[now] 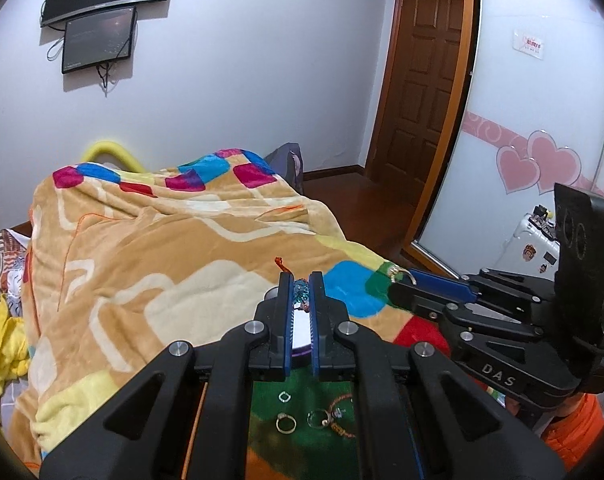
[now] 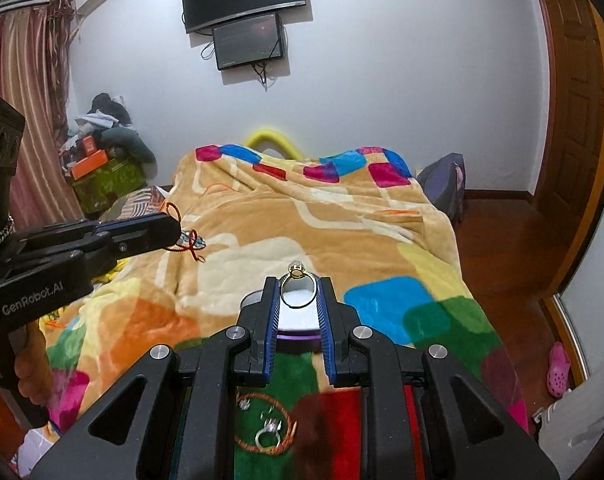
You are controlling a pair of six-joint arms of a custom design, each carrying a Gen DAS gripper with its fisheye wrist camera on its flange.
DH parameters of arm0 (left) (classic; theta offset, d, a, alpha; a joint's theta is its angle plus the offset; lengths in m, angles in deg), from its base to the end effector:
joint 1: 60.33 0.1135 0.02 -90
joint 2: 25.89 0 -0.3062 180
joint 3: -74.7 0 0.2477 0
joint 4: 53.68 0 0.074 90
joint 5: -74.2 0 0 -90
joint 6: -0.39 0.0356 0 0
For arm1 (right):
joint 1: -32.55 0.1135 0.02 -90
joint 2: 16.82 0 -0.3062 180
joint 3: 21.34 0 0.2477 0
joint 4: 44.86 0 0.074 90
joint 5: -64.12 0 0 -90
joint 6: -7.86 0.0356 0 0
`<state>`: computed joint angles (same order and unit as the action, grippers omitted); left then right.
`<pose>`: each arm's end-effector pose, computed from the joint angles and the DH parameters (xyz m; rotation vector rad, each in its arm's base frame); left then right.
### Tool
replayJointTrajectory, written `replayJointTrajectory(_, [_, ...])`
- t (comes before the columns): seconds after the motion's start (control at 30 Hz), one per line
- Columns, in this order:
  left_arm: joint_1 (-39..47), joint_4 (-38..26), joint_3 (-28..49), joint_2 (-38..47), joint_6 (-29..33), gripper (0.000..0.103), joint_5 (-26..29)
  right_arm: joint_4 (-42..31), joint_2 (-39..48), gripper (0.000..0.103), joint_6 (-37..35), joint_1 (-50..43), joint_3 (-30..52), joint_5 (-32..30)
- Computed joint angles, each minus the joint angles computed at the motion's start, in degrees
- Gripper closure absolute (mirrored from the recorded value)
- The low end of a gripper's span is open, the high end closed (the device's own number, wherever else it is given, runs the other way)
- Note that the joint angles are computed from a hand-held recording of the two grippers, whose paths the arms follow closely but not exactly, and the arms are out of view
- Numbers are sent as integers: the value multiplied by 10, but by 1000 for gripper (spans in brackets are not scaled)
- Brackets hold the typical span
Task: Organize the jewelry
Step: 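Carry both items over the heart tin and open both tools to drop them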
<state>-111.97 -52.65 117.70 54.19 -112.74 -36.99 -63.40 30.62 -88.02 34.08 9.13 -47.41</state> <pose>0.1662 -0.1892 0.2027 0.3329 2.1464 -0.3468 0.1366 0.0167 0.2045 -0.3496 2.1359 0.3671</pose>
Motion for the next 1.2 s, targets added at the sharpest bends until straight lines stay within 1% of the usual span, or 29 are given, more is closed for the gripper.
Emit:
replayJointTrajectory(0.13, [26,22,10,39,10,97,36,51,52,86,7,22,-4,20])
replayJointTrajectory(0.23, [42,34,18,69,15,97,62,76,88,86,1,17,-7,10])
replayJointTrajectory(0.33, [60,43,29,99,20,97,89,106,134,86,-1,25,-8,18])
replayJointTrajectory(0.5, [84,53,44,148,27,97,128,129,196,86,-14,23,-2,8])
replayJointTrajectory(0.63, [96,54,56,179,29,97,149,139,238,86,-23,22,6,6])
replayJointTrajectory(0.87, [112,51,72,217,31,97,176,132,283,86,-39,17,23,-7])
replayJointTrajectory(1.2, [114,46,67,211,39,97,180,114,300,86,-46,21,38,-5])
